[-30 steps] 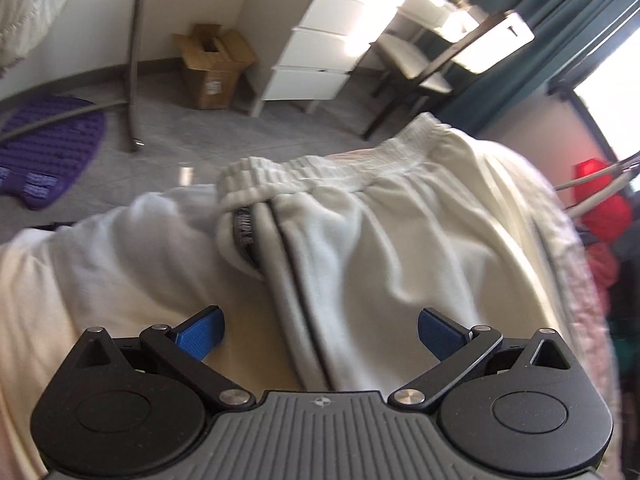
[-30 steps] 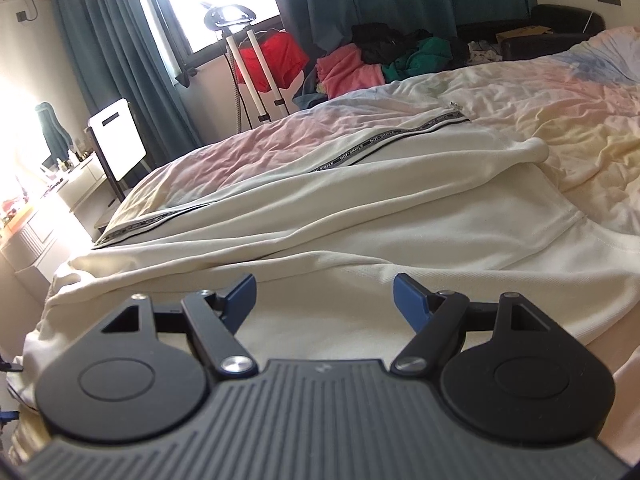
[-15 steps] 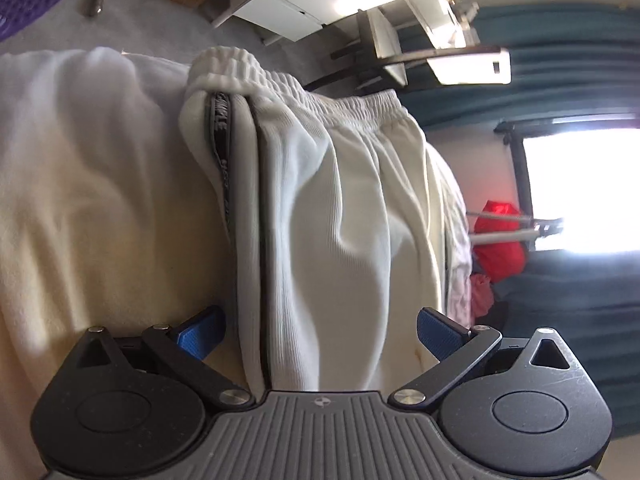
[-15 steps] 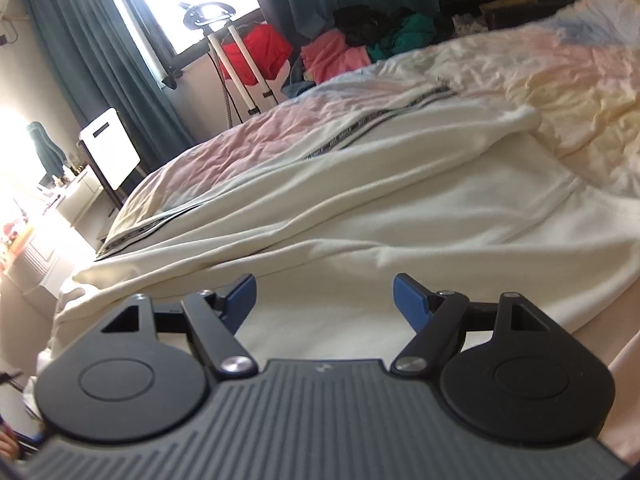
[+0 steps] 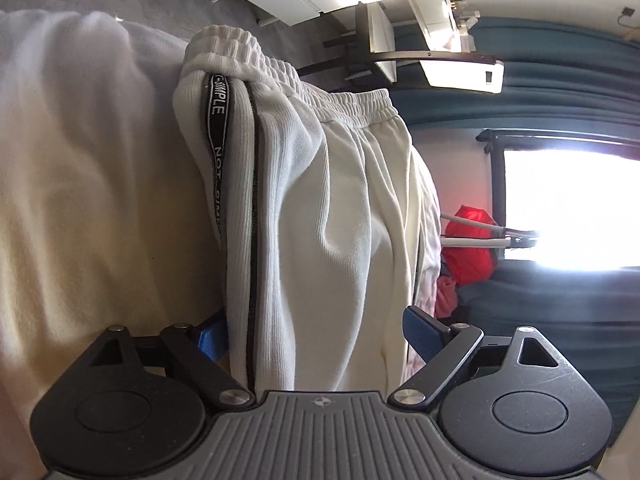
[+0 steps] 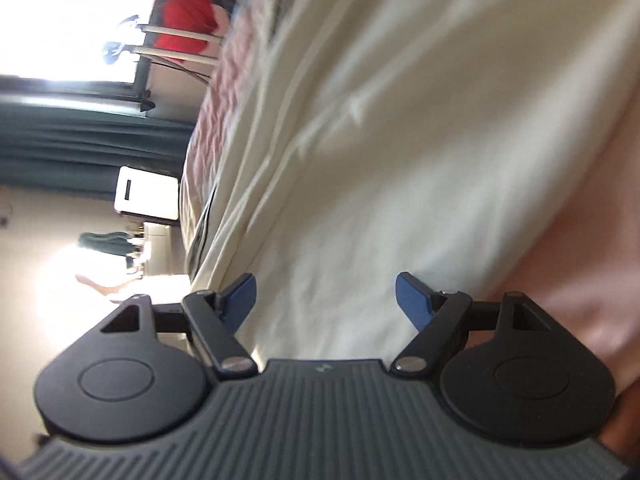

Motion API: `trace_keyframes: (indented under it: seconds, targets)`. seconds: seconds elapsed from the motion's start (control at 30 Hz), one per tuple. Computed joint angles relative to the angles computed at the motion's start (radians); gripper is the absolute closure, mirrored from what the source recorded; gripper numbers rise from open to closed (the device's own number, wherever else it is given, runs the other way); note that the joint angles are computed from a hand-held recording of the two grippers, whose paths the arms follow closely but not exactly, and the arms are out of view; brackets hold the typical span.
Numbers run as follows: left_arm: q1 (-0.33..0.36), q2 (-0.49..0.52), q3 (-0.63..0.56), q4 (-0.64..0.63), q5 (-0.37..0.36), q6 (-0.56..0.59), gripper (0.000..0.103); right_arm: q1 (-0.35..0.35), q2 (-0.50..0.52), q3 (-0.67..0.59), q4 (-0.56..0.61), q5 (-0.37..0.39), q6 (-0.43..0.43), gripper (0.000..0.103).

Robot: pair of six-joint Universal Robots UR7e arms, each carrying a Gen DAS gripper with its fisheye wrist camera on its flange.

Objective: Fold clothes
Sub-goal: 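Grasp the waistband with the left gripper while the right gripper grasps the leg fabric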

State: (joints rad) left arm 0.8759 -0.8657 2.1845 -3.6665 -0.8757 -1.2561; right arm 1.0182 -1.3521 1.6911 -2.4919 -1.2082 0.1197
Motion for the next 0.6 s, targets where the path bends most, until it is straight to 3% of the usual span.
trace_keyframes:
  seconds: [0.13,0.3,0.37,0.5,0.6]
  targets:
    - [0.025,0.018,-0.013,-0.056,-0.039,0.004,0.014,0.004,-0.006,0.012,0.106,0.073,-0.072,0.024]
    - [0.055,0.042,-0.036,-0.132,-0.088,0.022,0.014,0.042,0.031,-0.033,0.314,0.010,-0.142,0.024]
    - [0.060,0.052,-0.043,-0.159,-0.092,0.025,0.014,0.047,0.030,-0.016,0.238,-0.047,-0.085,0.025]
    - [0.065,0.062,-0.051,-0.178,-0.087,0.017,0.014,0.005,0.016,0.019,0.046,-0.018,0.095,0.026]
    - [0.066,0.064,-0.057,-0.171,-0.079,0.013,0.014,-0.013,-0.005,0.068,-0.183,-0.062,0.217,0.026]
